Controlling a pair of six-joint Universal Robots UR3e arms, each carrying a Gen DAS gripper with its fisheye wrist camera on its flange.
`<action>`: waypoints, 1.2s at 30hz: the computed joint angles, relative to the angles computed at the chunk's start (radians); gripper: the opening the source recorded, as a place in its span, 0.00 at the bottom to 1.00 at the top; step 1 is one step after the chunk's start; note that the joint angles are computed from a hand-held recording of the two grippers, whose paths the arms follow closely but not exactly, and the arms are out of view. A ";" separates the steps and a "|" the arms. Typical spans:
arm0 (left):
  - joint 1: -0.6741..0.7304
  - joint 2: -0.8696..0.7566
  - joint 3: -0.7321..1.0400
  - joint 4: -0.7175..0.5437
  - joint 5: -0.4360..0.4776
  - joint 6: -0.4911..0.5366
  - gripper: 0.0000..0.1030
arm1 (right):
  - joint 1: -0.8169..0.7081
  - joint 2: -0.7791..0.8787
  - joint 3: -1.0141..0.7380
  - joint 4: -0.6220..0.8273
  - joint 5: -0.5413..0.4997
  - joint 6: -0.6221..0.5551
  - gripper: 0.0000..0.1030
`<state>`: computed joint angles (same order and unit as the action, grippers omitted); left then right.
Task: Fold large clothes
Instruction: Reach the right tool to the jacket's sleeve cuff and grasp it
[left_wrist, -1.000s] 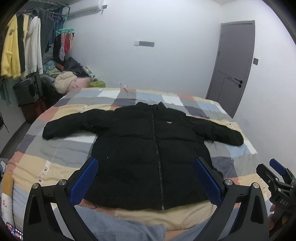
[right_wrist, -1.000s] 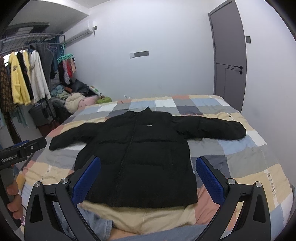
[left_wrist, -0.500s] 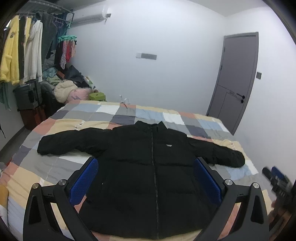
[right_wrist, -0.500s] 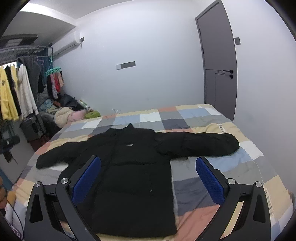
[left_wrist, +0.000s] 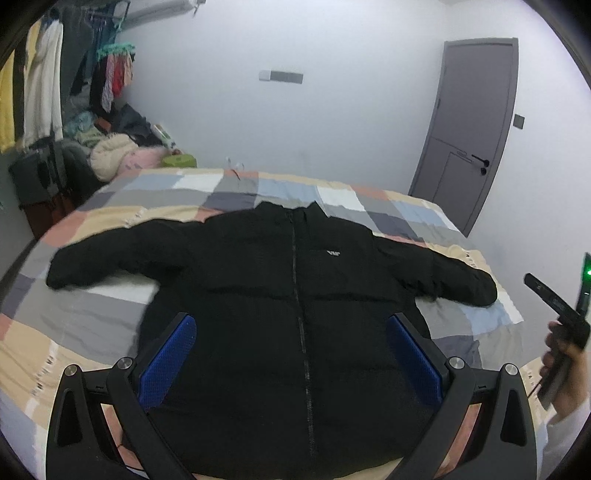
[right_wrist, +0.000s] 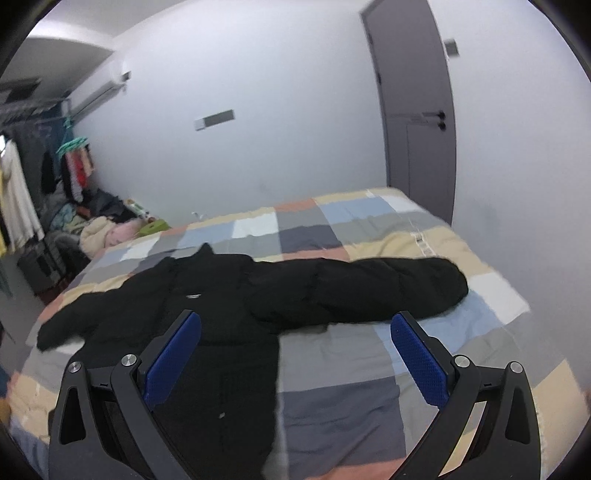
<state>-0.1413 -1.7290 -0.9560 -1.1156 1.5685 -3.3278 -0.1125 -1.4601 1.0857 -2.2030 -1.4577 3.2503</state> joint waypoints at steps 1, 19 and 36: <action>0.005 -0.008 -0.009 0.008 -0.009 0.000 1.00 | -0.027 0.013 0.014 -0.022 0.015 -0.003 1.00; -0.043 -0.264 -0.013 0.189 -0.040 -0.028 1.00 | -0.382 0.495 -0.070 -0.217 0.273 0.212 1.00; -0.023 -0.501 0.178 0.136 -0.021 -0.074 1.00 | -0.464 0.935 -0.554 -0.282 0.272 0.482 0.77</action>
<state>-0.1642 -2.2301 -0.7780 -0.9793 1.5473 -3.4019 -0.5761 -0.5250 0.5319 -2.4846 -1.1858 3.7323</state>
